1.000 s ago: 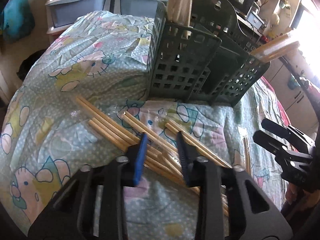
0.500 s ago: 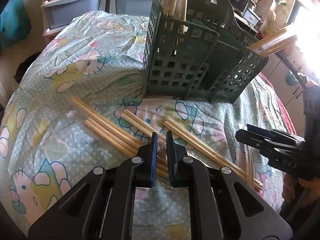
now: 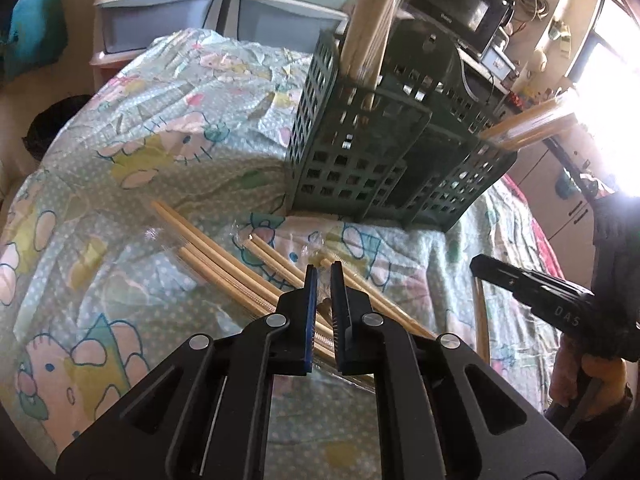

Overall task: Organize utensils
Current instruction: 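Close the left tool on a wrapped chopstick while the right tool grasps another chopstick, then lift the left tool's chopstick toward the green caddy while the right tool lifts its chopstick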

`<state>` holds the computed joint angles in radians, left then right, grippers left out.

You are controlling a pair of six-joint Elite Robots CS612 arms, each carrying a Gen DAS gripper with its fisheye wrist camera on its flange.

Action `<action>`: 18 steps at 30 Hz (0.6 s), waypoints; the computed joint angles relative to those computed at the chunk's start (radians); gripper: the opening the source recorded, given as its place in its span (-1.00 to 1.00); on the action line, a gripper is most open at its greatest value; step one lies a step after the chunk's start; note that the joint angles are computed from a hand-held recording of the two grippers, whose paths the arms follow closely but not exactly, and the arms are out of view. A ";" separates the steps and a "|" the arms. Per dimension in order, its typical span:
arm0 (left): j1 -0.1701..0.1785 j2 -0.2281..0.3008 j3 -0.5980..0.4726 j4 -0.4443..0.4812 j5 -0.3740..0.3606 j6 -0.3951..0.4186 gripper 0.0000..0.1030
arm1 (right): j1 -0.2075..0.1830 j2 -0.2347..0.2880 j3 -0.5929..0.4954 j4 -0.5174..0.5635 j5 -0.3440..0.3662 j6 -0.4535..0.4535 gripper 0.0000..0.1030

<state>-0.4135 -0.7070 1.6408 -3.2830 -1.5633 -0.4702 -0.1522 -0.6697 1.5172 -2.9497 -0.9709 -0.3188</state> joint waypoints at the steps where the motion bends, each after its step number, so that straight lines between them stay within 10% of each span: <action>1: 0.000 -0.003 0.003 -0.006 0.002 -0.002 -0.93 | -0.001 -0.006 0.007 -0.019 0.004 -0.003 -0.93; 18: -0.031 -0.076 0.086 -0.165 0.046 0.017 -0.94 | -0.021 -0.086 0.125 -0.307 0.098 -0.045 -0.95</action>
<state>-0.4449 -0.7831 1.7265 -3.4480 -1.5173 -0.4529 -0.1730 -0.7554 1.6426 -3.2570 -0.8725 -0.3642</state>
